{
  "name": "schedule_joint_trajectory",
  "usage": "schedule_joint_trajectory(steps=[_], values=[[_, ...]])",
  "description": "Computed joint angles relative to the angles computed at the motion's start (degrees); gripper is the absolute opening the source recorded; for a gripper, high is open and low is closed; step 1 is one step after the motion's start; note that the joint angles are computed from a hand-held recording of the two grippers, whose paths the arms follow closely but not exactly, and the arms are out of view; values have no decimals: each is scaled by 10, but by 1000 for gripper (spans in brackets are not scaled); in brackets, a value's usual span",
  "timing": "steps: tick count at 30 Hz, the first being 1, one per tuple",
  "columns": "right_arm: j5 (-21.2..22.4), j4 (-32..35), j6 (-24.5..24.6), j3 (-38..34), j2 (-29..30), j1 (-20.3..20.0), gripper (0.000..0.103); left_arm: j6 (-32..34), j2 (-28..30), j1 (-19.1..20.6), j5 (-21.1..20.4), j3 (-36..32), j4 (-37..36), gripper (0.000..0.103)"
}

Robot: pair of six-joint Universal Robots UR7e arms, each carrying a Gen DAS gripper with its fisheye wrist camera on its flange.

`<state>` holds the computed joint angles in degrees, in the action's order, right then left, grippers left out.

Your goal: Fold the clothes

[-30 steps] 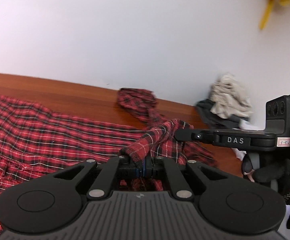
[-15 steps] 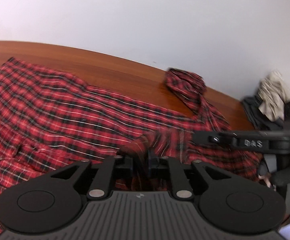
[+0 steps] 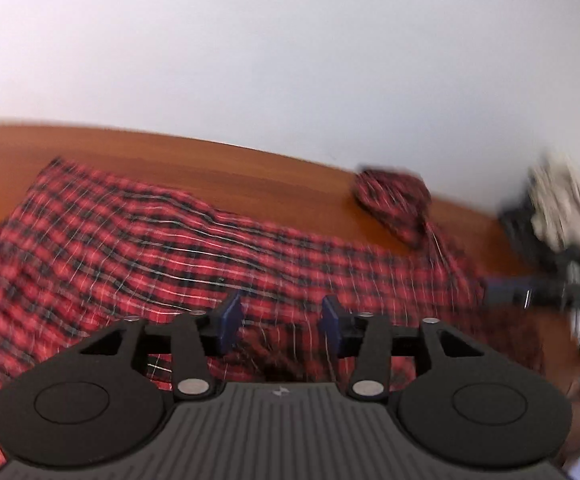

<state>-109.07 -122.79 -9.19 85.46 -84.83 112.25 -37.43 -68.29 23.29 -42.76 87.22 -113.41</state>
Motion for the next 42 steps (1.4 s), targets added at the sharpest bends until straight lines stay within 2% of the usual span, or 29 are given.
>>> schedule_joint_trajectory(steps=[6,10,14,20,25,27,28,29,31,32,36,42], values=[[-53,0,58,20,-39,29,43,137,-10,1,-70,25,-22,60],[-113,7,104,39,-66,59,53,175,-11,5,-107,41,-41,65],[-165,27,156,60,-93,87,54,214,-5,13,-142,57,-73,65],[-239,55,259,93,-125,125,55,271,25,26,-142,58,-87,65],[-287,93,321,106,-142,146,58,291,43,39,-159,54,-72,64],[-303,108,342,108,-148,152,58,291,48,39,-146,54,-61,59],[-312,114,352,109,-150,156,58,288,50,41,-142,55,-60,46],[-319,119,361,111,-152,159,58,286,50,43,-143,55,-61,38],[-332,130,377,112,-155,163,58,280,49,51,-154,53,-74,11],[-338,135,384,113,-156,165,58,274,48,54,-157,51,-80,7],[-349,139,395,116,-161,169,59,261,50,62,-146,30,-100,6],[-352,127,389,119,-161,166,59,269,82,81,-100,-33,-116,6]])
